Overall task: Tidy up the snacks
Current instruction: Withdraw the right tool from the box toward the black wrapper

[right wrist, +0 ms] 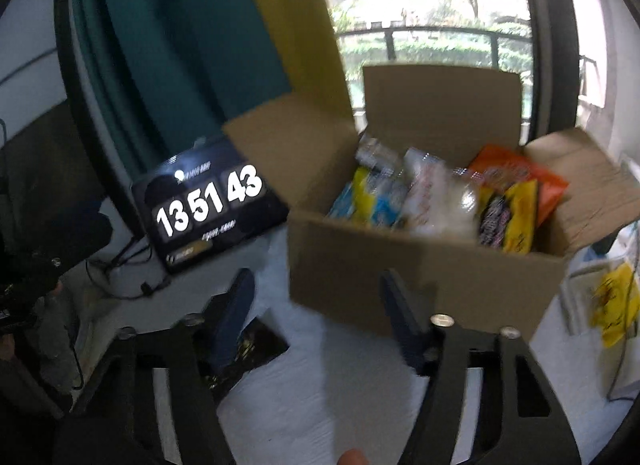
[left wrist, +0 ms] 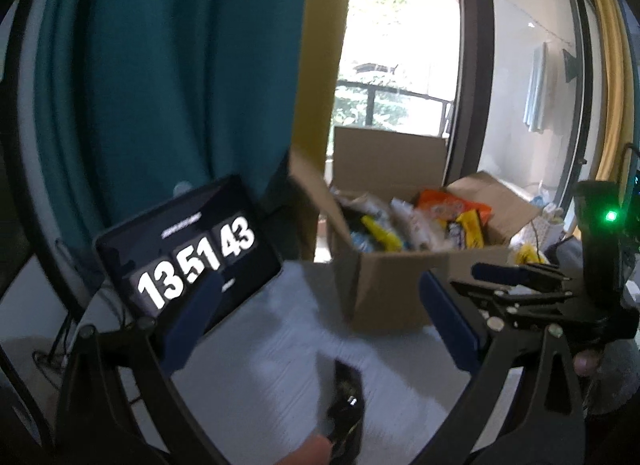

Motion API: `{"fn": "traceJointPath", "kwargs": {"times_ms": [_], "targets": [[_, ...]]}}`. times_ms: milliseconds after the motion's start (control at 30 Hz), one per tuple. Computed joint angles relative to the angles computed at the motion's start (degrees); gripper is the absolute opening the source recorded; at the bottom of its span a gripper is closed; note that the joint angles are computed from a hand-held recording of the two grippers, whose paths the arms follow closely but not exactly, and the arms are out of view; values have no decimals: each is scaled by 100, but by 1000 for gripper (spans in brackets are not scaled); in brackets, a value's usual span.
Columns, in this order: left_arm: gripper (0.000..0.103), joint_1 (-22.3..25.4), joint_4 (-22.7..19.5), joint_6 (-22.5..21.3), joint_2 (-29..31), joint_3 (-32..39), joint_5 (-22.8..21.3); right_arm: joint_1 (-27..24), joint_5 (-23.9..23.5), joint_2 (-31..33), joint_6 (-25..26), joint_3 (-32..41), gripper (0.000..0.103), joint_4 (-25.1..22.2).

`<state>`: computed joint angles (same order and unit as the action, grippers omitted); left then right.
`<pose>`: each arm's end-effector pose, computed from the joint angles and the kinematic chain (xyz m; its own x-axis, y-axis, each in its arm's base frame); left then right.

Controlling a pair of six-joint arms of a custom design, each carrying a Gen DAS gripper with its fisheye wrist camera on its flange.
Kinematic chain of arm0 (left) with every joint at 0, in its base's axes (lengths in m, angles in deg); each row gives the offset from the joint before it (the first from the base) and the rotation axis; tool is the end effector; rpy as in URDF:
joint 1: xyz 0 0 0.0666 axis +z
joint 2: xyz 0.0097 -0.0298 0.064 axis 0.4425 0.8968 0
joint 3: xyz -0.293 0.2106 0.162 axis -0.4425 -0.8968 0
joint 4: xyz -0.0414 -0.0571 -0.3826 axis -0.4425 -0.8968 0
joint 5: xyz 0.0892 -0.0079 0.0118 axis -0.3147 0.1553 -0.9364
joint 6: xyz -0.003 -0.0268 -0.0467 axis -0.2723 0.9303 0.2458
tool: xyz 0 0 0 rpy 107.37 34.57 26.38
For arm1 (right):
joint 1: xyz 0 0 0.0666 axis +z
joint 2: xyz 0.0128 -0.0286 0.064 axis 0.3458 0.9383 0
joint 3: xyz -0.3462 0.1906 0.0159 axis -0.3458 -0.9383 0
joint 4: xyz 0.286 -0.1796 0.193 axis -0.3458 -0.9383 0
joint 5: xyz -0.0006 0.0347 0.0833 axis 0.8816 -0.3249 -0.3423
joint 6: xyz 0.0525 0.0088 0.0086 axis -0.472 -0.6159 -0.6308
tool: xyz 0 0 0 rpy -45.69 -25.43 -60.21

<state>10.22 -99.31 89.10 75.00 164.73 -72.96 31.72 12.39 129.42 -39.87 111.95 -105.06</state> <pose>0.5427 -0.1393 0.4495 -0.4065 -0.1983 -0.8919 -0.2938 0.9527 -0.0780 0.6996 0.1627 0.4254 -0.5585 -0.3968 -0.7284 -0.7424 0.6308 0.2256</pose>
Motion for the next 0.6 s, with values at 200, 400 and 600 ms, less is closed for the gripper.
{"fn": "traceJointPath", "kwargs": {"times_ms": [200, 400, 600], "targets": [[100, 73, 67, 273, -355, -663, -30, 188, 123, -100, 232, -420, 53, -108], [100, 136, 113, 675, -533, -1139, 141, 360, 176, -50, 453, -626, 53, -402], [100, 93, 109, 690, -574, -1313, 91, 530, 208, 48, 597, -849, 53, -688]]}}
